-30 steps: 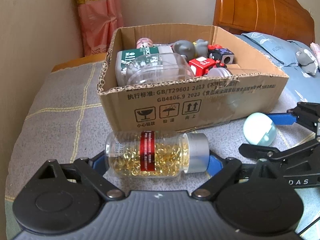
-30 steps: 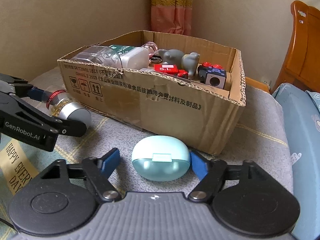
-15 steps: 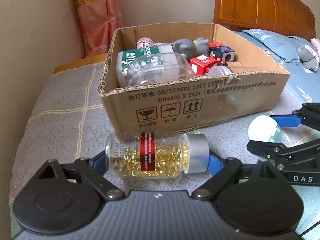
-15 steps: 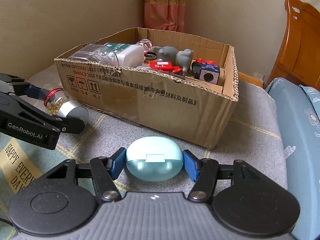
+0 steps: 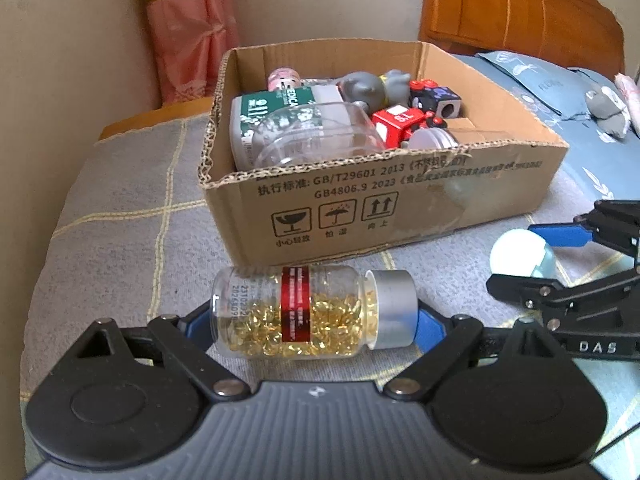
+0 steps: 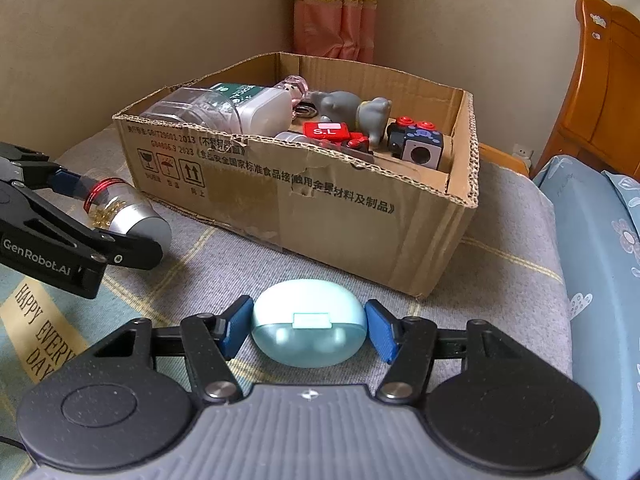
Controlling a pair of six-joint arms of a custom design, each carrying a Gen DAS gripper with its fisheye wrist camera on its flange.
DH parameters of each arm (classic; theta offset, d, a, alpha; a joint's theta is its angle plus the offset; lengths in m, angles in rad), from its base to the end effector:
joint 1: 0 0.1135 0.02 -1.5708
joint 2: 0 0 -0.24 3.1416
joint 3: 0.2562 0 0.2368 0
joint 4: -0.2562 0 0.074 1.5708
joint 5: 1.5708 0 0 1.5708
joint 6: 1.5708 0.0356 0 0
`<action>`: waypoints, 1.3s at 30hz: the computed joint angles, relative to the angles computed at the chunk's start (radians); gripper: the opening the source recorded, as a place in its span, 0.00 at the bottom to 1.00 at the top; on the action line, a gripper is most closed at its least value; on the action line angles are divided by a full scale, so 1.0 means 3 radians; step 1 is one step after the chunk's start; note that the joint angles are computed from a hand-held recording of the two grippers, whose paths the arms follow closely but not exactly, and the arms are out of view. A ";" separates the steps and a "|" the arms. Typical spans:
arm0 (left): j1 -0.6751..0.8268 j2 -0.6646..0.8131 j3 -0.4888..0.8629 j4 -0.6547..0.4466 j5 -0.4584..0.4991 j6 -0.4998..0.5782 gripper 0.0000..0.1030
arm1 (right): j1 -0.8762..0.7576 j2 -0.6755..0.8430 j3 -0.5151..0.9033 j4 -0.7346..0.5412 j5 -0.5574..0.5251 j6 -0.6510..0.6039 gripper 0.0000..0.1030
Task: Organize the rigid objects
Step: 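Grasp the mint-green oval case with the right gripper while the left holds the jar, then carry both items to the box and release them inside with both grippers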
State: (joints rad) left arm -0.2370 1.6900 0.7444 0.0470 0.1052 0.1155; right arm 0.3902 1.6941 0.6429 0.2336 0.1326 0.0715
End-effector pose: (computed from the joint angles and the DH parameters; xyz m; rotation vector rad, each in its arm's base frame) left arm 0.2901 -0.0739 0.1156 0.4780 2.4246 -0.1823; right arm 0.2701 0.1060 0.1029 -0.3158 2.3589 0.0615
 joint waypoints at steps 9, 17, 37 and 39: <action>0.0070 -0.0263 0.0065 -0.0503 0.0127 0.0441 0.90 | -0.0083 -0.0374 -0.0021 -0.0403 -0.0143 -0.0130 0.64; 0.0125 -0.0497 0.0238 -0.0988 0.0292 0.0721 0.90 | -0.0076 -0.0730 0.0013 -0.0745 -0.0189 -0.0219 0.64; 0.0206 -0.0311 0.1286 -0.1580 0.0604 0.0831 0.90 | -0.0400 -0.0358 0.1096 -0.0939 -0.0119 -0.0498 0.64; 0.0186 -0.0190 0.1438 -0.1583 0.0574 0.0797 0.90 | -0.0453 -0.0144 0.1253 -0.0947 -0.0133 -0.0437 0.64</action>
State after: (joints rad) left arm -0.1811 1.6330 1.1759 -0.4280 0.2774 0.3546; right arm 0.2541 1.6509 1.0190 -0.0504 0.0929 -0.0597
